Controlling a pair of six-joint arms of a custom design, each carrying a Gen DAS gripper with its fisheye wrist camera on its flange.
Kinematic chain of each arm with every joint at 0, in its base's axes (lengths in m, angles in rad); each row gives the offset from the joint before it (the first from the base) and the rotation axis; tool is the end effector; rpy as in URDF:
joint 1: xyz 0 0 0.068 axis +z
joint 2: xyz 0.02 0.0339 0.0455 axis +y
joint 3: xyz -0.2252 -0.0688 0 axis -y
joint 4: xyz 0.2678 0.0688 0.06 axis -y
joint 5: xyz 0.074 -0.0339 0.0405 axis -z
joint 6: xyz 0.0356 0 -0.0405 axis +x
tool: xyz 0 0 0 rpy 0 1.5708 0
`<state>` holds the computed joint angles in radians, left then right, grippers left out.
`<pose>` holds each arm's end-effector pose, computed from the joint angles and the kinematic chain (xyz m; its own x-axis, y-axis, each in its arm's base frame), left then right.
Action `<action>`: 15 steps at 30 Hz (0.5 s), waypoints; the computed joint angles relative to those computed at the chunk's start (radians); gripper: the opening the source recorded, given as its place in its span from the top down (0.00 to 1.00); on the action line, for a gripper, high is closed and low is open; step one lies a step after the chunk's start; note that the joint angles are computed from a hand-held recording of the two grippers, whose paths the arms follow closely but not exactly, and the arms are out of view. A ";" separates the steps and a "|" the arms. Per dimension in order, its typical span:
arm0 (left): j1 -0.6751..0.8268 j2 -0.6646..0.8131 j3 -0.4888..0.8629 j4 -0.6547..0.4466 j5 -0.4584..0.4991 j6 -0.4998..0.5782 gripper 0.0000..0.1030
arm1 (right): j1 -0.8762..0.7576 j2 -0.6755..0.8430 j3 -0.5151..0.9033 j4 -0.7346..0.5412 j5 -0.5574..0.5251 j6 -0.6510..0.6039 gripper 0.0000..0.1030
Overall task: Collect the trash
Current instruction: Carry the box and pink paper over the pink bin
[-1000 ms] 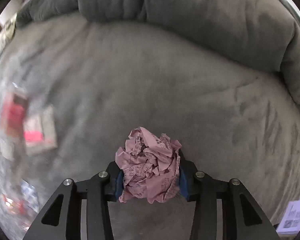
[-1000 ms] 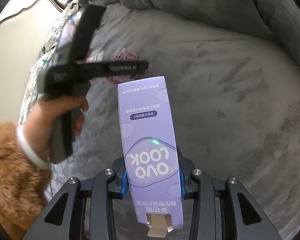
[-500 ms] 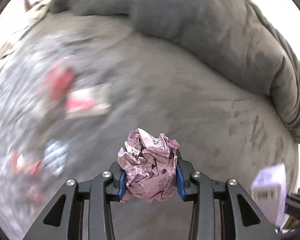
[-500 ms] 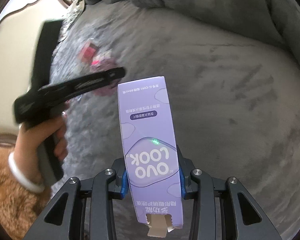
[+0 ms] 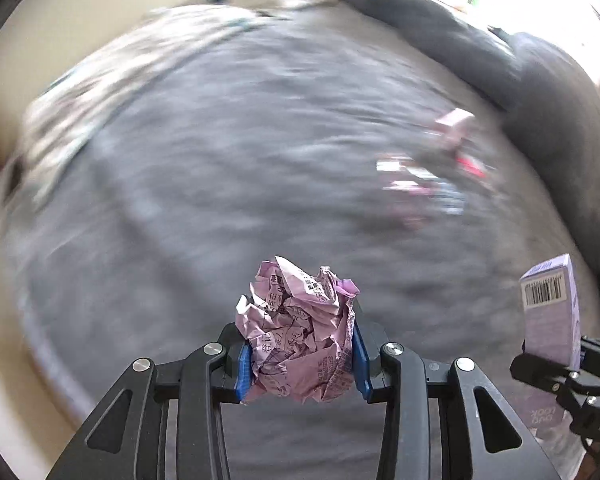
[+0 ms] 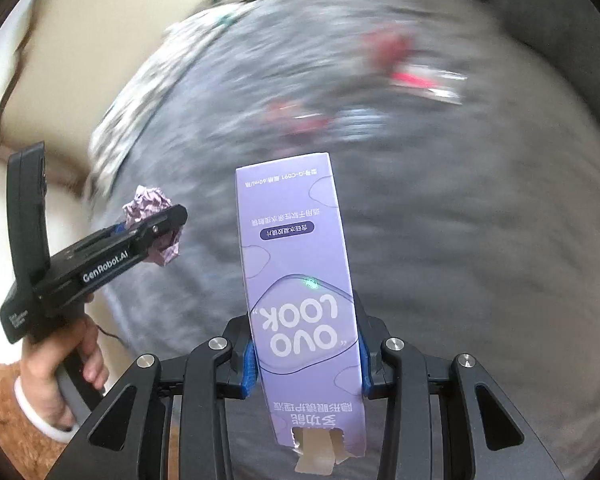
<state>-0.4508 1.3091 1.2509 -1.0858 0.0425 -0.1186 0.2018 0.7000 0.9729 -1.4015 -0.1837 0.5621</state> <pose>0.2495 -0.1225 0.2756 -0.8670 0.2883 -0.4065 0.3510 0.9323 -0.0874 0.1321 0.0337 0.2900 -0.8951 0.3517 -0.2741 0.2404 0.8983 0.3678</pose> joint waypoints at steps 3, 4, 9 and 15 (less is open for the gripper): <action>0.266 -0.151 -0.107 -0.062 0.048 0.126 0.61 | 0.308 0.200 0.071 0.159 0.070 0.162 0.65; 0.350 -0.187 -0.133 -0.079 0.061 0.170 0.61 | 0.378 0.272 0.105 0.200 0.082 0.190 0.65; 0.909 -0.254 -0.214 -0.153 0.154 0.499 0.61 | 0.661 0.711 0.354 0.390 0.062 0.235 0.65; 1.455 -0.094 -0.246 -0.106 0.184 0.829 0.61 | 0.847 1.270 0.836 0.429 -0.037 0.178 0.65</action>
<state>1.0045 1.2148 1.0048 -1.1915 0.2268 0.7107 1.0487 1.9705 1.8085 -0.9724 -0.2205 0.7401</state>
